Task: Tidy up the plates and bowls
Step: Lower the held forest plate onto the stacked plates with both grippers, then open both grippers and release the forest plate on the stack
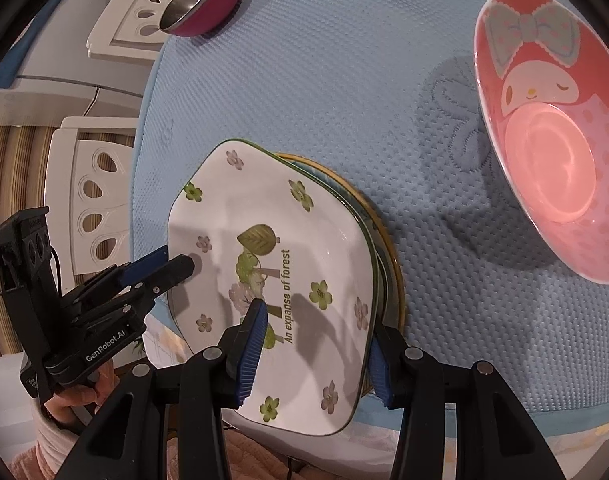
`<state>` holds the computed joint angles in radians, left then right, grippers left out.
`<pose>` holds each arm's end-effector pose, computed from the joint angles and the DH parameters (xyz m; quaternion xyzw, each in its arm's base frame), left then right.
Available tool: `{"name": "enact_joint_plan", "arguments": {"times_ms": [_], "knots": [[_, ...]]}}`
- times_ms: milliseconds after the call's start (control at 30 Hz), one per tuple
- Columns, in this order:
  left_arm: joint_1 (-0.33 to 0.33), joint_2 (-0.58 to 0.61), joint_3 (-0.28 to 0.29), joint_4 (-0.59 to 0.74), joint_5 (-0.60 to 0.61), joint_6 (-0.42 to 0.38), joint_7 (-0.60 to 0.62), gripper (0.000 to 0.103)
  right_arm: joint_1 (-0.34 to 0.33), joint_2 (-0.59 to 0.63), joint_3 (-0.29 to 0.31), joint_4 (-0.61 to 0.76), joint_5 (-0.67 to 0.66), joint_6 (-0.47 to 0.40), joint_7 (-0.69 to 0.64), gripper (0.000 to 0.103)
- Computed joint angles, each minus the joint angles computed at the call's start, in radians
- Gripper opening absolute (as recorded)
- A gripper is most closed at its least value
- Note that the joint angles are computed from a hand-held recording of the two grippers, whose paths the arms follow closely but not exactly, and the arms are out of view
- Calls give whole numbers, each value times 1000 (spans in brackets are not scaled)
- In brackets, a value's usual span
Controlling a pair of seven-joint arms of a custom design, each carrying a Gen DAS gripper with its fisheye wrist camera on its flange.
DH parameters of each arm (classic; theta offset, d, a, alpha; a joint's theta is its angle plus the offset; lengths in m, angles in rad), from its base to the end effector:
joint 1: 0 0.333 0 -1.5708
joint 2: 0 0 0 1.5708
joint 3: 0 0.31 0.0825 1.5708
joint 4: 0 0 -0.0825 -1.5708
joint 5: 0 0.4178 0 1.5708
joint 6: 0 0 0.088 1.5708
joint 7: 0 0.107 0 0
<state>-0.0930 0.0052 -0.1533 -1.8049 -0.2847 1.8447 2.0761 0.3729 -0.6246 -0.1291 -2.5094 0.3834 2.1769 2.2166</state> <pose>0.5784 -0.1682 0.5229 0.4272 -0.8935 0.1195 0.0703 0.4097 0.1136 0.5065 -0.4671 0.8485 0.1516 0.1971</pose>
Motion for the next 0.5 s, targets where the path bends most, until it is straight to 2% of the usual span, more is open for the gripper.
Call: {"name": "enact_joint_plan", "arguments": {"times_ms": [233, 500], "knots": [[1, -4, 1, 1, 15, 6, -29, 34, 2, -31, -13, -27, 24, 12, -7, 45], [9, -3, 6, 9, 19, 6, -54, 35, -9, -67, -12, -34, -5, -22, 1, 45]]}}
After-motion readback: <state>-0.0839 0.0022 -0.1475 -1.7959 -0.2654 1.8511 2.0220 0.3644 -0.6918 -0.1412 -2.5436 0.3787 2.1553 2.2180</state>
